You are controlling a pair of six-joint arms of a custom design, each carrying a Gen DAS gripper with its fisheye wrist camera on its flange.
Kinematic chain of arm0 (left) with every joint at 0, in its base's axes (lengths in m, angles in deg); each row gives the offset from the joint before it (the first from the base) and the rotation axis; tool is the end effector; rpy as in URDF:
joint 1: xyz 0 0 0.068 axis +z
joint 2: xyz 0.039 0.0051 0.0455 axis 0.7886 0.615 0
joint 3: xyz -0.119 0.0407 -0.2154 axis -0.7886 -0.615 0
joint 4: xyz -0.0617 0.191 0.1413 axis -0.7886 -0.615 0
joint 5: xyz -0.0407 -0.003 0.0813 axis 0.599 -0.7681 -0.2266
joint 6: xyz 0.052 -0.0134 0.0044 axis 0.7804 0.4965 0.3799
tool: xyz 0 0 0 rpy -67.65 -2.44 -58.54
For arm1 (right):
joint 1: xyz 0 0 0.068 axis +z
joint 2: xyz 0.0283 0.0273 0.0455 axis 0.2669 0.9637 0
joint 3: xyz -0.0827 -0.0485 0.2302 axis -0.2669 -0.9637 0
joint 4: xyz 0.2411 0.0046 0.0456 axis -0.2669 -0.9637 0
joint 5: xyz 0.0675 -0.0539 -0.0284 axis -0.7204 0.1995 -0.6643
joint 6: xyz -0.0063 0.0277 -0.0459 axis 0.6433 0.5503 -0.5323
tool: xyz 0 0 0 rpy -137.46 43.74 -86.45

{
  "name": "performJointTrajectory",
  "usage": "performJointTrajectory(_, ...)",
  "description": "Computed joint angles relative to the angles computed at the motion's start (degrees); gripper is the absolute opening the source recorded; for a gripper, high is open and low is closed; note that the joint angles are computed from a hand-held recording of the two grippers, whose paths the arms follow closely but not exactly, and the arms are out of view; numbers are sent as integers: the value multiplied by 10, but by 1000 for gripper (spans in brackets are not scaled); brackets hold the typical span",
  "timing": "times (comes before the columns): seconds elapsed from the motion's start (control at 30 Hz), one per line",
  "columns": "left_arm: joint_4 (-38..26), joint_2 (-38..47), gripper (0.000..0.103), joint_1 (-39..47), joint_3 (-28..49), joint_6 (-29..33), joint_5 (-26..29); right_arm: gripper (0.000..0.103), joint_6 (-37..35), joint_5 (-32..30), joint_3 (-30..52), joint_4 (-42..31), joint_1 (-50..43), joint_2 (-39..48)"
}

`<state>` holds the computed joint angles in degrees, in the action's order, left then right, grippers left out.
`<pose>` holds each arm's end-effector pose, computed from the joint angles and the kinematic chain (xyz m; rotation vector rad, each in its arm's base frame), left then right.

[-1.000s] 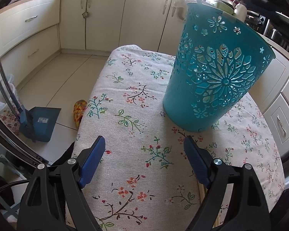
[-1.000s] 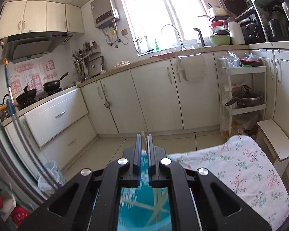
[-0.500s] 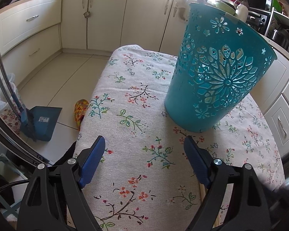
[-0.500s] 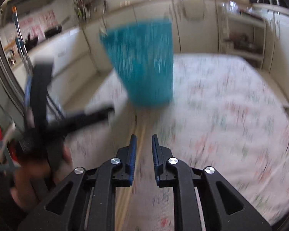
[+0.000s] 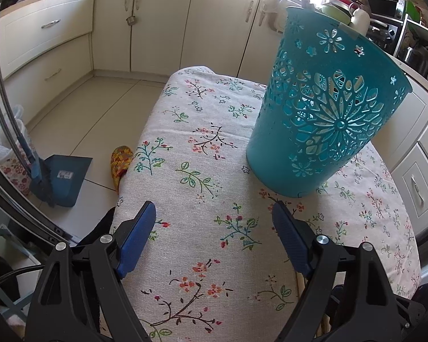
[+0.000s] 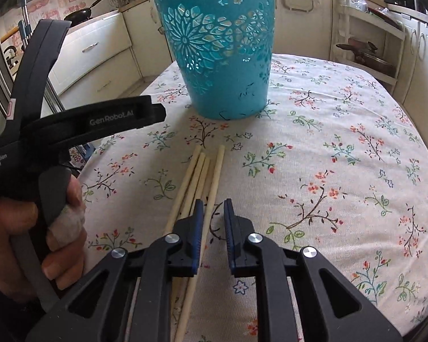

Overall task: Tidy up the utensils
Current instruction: 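Move the open right tool back to the chopstick bundle, then lower the left tool onto the bundle and close on one chopstick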

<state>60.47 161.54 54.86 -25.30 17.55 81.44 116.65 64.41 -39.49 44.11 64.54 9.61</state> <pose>0.2927 0.0054 0.1060 0.0688 2.4158 -0.2773 0.1681 0.1752 0.1205 0.0141 2.4470 0.2866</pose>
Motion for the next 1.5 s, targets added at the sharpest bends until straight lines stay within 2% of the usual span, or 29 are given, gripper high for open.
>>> performJointTrajectory(0.1, 1, 1, 80, 1, 0, -1, 2, 7, -2, 5, 3, -24, -1, -7)
performJointTrajectory(0.2, -1, 0, 80, -4, 0, 1, -1, 7, 12, 15, -9, -54, -6, -31)
performJointTrajectory(0.33, -45, -22, 80, -26, -11, 54, -9, 6, 33, 12, -50, -62, -21, -82)
performJointTrajectory(0.47, -50, -83, 80, -53, -72, 106, -9, 7, 33, 8, -60, -45, -24, -85)
performJointTrajectory(0.57, -54, -87, 80, -71, -84, 124, -29, 7, 30, 4, -66, -36, -25, -87)
performJointTrajectory(0.87, -58, -84, 80, -77, -83, 123, -42, 7, 30, -2, -80, -27, -24, -103)
performJointTrajectory(1.0, -44, -88, 79, -91, -89, 113, -77, 7, 28, -6, -83, -23, -28, -106)
performJointTrajectory(1.07, -32, -91, 75, -104, -93, 108, -105, 8, 28, -6, -83, -23, -28, -107)
performJointTrajectory(1.1, -38, -83, 69, -110, -86, 109, -118, 8, 28, -6, -83, -23, -28, -107)
performJointTrajectory(1.13, -42, -77, 68, -111, -81, 111, -117, 9, 28, -6, -83, -23, -28, -107)
performJointTrajectory(1.23, -45, -77, 56, -109, -79, 118, -102, 15, 28, -5, -82, -21, -27, -105)
performJointTrajectory(1.3, -40, -79, 44, -116, -82, 128, -96, 17, 24, -4, -77, -15, -29, -96)
performJointTrajectory(1.37, -49, -75, 42, -117, -74, 129, -89, 19, 21, -4, -73, -9, -31, -89)
performJointTrajectory(1.5, -100, -72, 42, -78, -49, 118, -20, 21, 17, -7, -76, 3, -36, -86)
